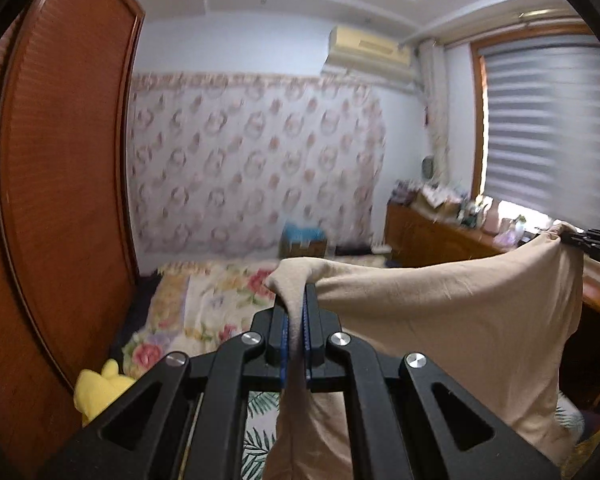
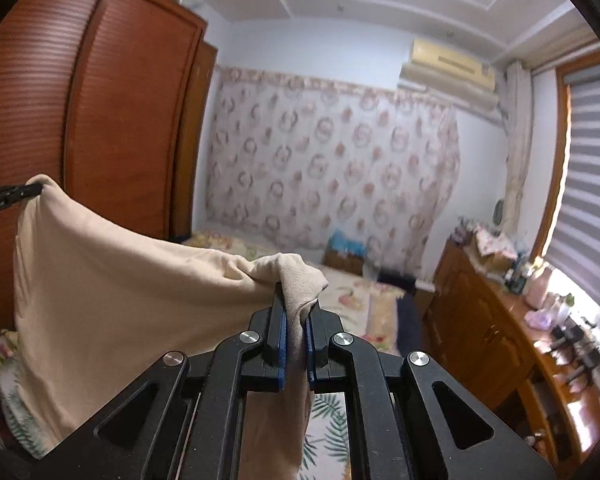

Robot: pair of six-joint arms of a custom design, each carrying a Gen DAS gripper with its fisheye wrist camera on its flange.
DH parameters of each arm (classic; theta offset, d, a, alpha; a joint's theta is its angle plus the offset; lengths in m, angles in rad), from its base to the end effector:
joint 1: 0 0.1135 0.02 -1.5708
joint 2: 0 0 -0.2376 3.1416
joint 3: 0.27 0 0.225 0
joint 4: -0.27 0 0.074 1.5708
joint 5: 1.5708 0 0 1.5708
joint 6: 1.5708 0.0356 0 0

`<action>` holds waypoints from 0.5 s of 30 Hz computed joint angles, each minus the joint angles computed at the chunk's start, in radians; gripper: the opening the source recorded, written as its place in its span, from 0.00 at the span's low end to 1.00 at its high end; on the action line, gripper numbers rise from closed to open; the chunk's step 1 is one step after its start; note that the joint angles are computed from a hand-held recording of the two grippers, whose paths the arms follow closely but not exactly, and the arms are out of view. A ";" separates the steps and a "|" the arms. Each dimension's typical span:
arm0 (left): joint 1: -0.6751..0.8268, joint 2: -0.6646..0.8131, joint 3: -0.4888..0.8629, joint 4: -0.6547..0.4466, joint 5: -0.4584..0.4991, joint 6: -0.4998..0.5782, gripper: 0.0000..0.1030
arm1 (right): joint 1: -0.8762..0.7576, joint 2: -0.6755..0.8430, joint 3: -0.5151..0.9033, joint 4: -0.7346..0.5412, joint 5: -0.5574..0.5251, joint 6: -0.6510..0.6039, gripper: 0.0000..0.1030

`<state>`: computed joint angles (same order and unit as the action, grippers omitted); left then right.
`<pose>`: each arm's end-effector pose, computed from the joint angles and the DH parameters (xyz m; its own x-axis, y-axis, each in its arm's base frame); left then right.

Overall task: Fold small clothes
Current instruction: 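Lift the shirt with both grippers and swing it over onto itself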

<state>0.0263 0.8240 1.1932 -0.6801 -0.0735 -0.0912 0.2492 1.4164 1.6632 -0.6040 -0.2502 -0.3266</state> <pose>0.1433 0.0064 0.3886 -0.2958 -0.0986 -0.9501 -0.1236 0.9903 -0.0643 0.2699 0.0778 0.4215 -0.1722 -0.3645 -0.9151 -0.5479 0.8075 -0.2186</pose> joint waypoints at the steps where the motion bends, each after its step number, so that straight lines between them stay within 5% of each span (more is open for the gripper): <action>1: 0.004 0.023 -0.045 0.052 -0.006 0.002 0.01 | 0.009 0.054 -0.025 0.057 0.010 0.007 0.04; 8: 0.017 0.241 -0.178 0.264 0.012 -0.013 0.01 | 0.034 0.387 0.038 0.199 0.056 0.035 0.04; 15: 0.014 0.438 -0.146 0.318 0.034 -0.013 0.02 | 0.038 0.769 0.431 0.061 0.119 0.033 0.04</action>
<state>0.0405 1.2621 1.0472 -0.3619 -0.0398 -0.1040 0.2870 2.1854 2.0943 -0.5431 -0.1316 -0.2938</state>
